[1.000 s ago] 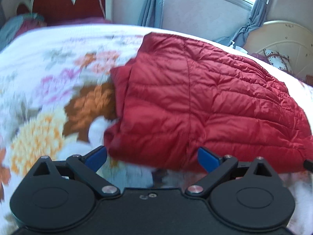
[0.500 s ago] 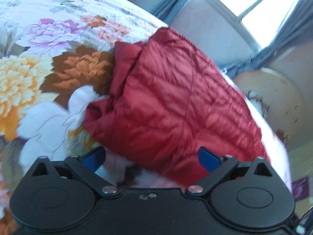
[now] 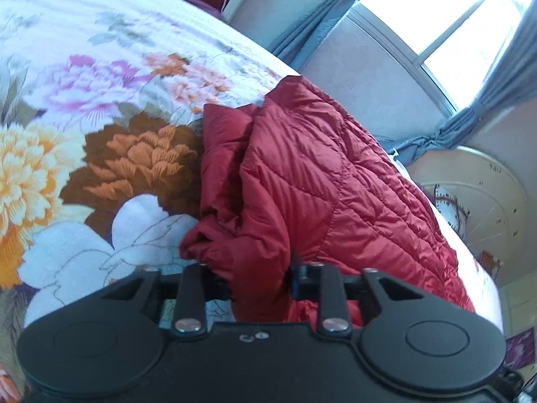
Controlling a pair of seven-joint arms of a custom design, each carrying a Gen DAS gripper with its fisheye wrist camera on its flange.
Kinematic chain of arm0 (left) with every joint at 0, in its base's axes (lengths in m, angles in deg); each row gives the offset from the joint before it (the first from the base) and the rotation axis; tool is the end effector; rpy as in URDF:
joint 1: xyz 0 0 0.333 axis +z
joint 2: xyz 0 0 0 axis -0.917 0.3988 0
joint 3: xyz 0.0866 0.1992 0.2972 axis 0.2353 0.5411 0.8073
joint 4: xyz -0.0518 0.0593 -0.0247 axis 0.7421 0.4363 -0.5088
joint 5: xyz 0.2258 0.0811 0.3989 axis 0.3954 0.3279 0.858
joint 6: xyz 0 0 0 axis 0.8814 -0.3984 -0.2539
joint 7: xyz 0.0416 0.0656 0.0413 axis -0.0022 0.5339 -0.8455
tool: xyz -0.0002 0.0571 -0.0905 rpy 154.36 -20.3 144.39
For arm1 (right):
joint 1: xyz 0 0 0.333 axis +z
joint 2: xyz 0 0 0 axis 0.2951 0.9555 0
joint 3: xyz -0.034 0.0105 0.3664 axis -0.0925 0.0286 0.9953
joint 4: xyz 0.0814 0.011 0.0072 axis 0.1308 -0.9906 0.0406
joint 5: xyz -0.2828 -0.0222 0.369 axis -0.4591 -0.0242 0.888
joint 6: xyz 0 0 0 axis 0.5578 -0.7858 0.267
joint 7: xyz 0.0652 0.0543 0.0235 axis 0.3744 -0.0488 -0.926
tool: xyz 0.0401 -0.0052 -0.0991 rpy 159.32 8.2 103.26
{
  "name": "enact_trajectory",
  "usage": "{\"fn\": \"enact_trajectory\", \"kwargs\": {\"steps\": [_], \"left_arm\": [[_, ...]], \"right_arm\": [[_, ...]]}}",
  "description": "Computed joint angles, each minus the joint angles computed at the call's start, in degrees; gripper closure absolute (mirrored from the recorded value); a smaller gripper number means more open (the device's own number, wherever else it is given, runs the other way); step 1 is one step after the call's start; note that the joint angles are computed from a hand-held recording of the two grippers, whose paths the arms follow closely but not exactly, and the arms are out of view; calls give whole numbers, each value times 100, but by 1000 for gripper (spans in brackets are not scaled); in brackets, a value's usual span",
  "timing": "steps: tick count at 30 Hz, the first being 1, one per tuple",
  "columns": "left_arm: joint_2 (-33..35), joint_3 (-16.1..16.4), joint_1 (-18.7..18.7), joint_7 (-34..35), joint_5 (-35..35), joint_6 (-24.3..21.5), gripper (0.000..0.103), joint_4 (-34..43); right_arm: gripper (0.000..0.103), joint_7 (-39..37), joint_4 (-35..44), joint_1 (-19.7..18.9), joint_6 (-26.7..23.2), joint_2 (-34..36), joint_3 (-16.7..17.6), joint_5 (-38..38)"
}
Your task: Fold large clothes
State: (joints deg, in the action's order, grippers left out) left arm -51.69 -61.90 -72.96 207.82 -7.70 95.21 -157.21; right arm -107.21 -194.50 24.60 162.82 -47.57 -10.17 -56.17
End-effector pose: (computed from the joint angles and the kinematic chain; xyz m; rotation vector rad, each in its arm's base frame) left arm 0.5149 -0.0564 0.4375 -2.0322 2.0544 -1.1808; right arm 0.3066 0.1262 0.4225 -0.7329 2.3218 -0.4826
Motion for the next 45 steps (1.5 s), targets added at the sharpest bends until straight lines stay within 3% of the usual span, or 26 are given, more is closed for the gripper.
{"fn": "enact_trajectory", "kwargs": {"steps": [5,9,14,20,27,30,32,36,37,38,39,45], "left_arm": [[-299,71,57,28,255,-238,86,-58],[-671,231,186,-34,638,-707,86,-177],[-1428,512,422,197,1111,-1343,86,-683],[-2332,833,830,427,1686,-2134,86,-1221],[-3161,1104,1368,660,2180,-2882,85,-1653],[-3409,1139,1531,868,2311,-2971,84,-1821],[-3511,1074,1583,986,2391,-2903,79,-1916],[-3742,907,1611,1009,2491,-2593,66,-2082],[-3777,857,1618,955,2531,-2518,51,-2105],[-3827,804,1643,872,2587,-2445,30,-2142],[-3888,781,1662,787,2625,-2375,23,-2179],[-3978,801,1658,530,2830,-2225,19,-2231]], "right_arm": [[82,-249,-29,351,-388,-426,-117,145],[82,-302,-54,855,-999,-919,-94,443],[82,120,-29,1742,-2022,-1524,306,873],[82,946,228,2725,-3087,-1757,818,1186],[82,1850,537,3496,-3748,-1632,1178,1283],[82,2150,636,3676,-3886,-1533,1246,1260],[81,2257,673,3775,-3973,-1468,1258,1208],[53,2225,1019,3736,-4498,-1127,1255,1029],[46,2184,1104,3747,-4709,-1070,1283,982],[44,2156,1237,3754,-4974,-961,1358,949],[43,2089,1363,3743,-5189,-846,1386,878],[42,1815,1829,3798,-6097,-518,1524,459]]}}
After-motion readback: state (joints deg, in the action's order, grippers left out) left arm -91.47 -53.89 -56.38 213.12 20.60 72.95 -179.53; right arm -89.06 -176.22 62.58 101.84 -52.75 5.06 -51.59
